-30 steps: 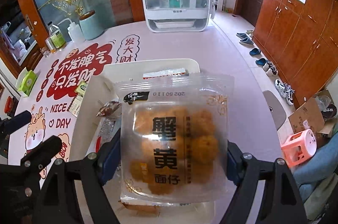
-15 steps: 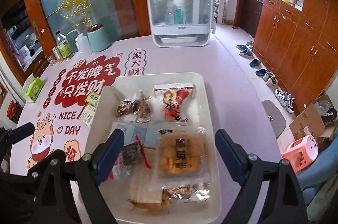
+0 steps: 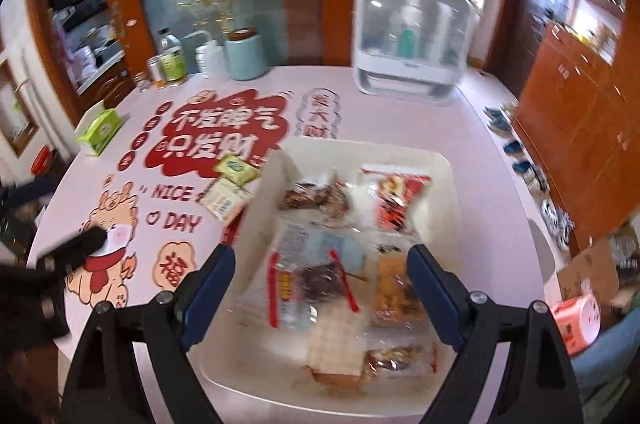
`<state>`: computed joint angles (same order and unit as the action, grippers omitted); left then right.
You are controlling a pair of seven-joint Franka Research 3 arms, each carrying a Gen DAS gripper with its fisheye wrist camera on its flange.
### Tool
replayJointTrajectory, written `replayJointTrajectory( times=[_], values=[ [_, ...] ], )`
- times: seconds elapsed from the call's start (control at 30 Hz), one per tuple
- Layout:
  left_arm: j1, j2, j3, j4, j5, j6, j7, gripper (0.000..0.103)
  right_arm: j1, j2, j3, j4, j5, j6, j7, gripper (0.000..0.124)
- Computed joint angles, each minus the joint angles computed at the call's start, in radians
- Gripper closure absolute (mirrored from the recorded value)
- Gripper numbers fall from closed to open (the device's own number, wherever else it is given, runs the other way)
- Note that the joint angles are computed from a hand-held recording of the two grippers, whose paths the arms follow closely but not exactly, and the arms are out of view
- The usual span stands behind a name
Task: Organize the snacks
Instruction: 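Move both grippers back over the green pack and LIPO biscuit pack, then grasp the white LIPO biscuit pack with the right gripper and lift it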
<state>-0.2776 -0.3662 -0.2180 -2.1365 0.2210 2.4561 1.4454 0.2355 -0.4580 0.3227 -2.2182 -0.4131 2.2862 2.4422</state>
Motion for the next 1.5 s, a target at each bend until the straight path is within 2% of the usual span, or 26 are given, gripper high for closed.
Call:
replayJointTrajectory(
  times=[0.2, 0.37, 0.43, 0.47, 0.57, 0.6, 0.67, 0.73, 0.83, 0.93, 1.17, 1.27, 1.33, 1.43, 1.5],
  values=[
    [0.067, 0.027, 0.055, 0.067, 0.059, 0.029, 0.107, 0.014, 0.028, 0.162, 0.027, 0.171, -0.075, -0.019, -0.016, 0.035],
    [0.094, 0.124, 0.089, 0.151, 0.058, 0.120, 0.290, 0.011, 0.090, 0.332, 0.003, 0.349, -0.114, -0.057, -0.015, 0.035],
    [0.095, 0.196, 0.100, 0.204, 0.047, 0.166, 0.436, 0.011, 0.117, 0.412, -0.009, 0.431, -0.125, -0.088, -0.023, 0.035],
    [0.087, 0.235, 0.112, 0.233, 0.006, 0.190, 0.553, 0.011, 0.131, 0.446, -0.020, 0.462, -0.119, -0.092, -0.028, 0.035],
    [0.092, 0.345, 0.108, 0.303, -0.096, 0.252, 0.855, 0.011, 0.163, 0.546, -0.057, 0.537, -0.071, -0.086, -0.044, 0.035],
    [0.101, 0.386, 0.095, 0.331, -0.109, 0.261, 0.917, 0.011, 0.171, 0.580, -0.071, 0.555, -0.055, -0.077, -0.051, 0.035],
    [0.126, 0.465, 0.064, 0.401, -0.160, 0.234, 1.039, 0.011, 0.182, 0.626, -0.100, 0.567, -0.029, -0.039, -0.069, 0.035],
    [0.151, 0.562, 0.029, 0.494, -0.198, 0.169, 1.132, 0.011, 0.192, 0.680, -0.130, 0.586, -0.011, -0.020, -0.099, 0.036],
    [0.168, 0.692, -0.011, 0.635, -0.215, 0.047, 1.185, 0.011, 0.200, 0.741, -0.166, 0.618, 0.043, -0.032, -0.168, 0.036],
    [0.171, 0.782, -0.036, 0.720, -0.219, -0.015, 1.208, 0.011, 0.204, 0.786, -0.194, 0.653, 0.119, -0.054, -0.235, 0.036],
    [0.183, 0.871, -0.063, 0.794, -0.250, -0.084, 1.213, 0.011, 0.268, 0.900, -0.282, 0.788, 0.126, -0.165, -0.351, 0.034],
    [0.187, 0.888, -0.061, 0.806, -0.254, -0.098, 1.217, 0.011, 0.279, 0.940, -0.299, 0.846, 0.131, -0.212, -0.410, 0.032],
    [0.191, 0.901, -0.060, 0.823, -0.260, -0.116, 1.212, 0.011, 0.275, 0.941, -0.302, 0.851, 0.156, -0.214, -0.435, 0.032],
    [0.198, 0.924, -0.058, 0.862, -0.273, -0.156, 1.196, 0.011, 0.257, 0.913, -0.293, 0.813, 0.208, -0.169, -0.483, 0.032],
    [0.201, 0.939, -0.056, 0.884, -0.279, -0.172, 1.187, 0.011, 0.259, 0.918, -0.290, 0.820, 0.217, -0.178, -0.523, 0.032]
  ],
)
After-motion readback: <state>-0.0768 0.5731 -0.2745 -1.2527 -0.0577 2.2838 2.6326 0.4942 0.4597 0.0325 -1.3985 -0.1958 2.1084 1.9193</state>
